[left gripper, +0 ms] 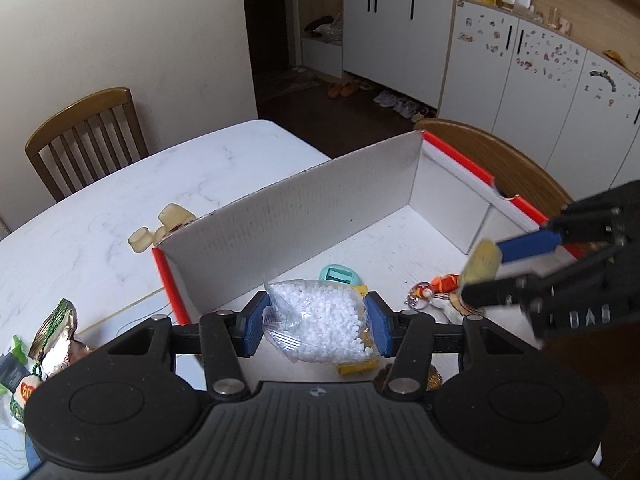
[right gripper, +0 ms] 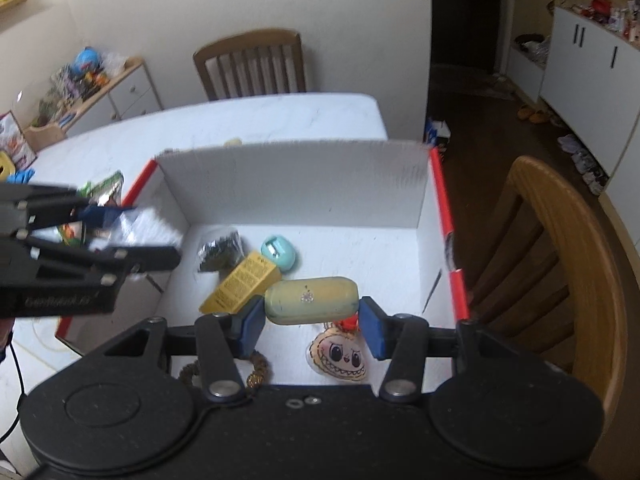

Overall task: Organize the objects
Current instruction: 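Carry the white-bead bag with the left tool while the right tool carries the sponge roll into the box, then open the left tool releasing the bead bag while the right tool releases the sponge roll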

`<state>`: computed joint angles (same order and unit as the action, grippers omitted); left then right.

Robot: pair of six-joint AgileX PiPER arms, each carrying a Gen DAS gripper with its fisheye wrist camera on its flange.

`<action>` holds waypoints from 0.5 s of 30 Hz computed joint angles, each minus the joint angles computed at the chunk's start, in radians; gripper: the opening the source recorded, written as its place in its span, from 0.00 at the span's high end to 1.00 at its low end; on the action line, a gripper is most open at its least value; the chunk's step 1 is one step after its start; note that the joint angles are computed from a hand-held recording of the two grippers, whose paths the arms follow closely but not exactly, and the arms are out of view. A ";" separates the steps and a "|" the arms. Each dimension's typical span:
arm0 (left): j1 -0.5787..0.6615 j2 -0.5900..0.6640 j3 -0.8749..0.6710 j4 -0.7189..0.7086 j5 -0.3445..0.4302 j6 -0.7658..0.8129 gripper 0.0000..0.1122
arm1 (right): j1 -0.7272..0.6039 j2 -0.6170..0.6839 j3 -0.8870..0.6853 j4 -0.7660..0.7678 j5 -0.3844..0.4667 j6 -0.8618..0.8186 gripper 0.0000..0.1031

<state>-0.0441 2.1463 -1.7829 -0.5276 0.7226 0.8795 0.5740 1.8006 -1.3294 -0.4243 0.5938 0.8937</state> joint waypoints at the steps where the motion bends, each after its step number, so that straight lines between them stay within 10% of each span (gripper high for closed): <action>1: -0.007 0.014 -0.019 0.023 0.004 -0.027 0.54 | -0.005 0.010 -0.007 0.028 -0.002 -0.037 0.52; 15: -0.080 0.170 -0.225 0.280 0.091 -0.293 0.54 | -0.054 0.139 -0.129 0.296 0.071 -0.421 0.52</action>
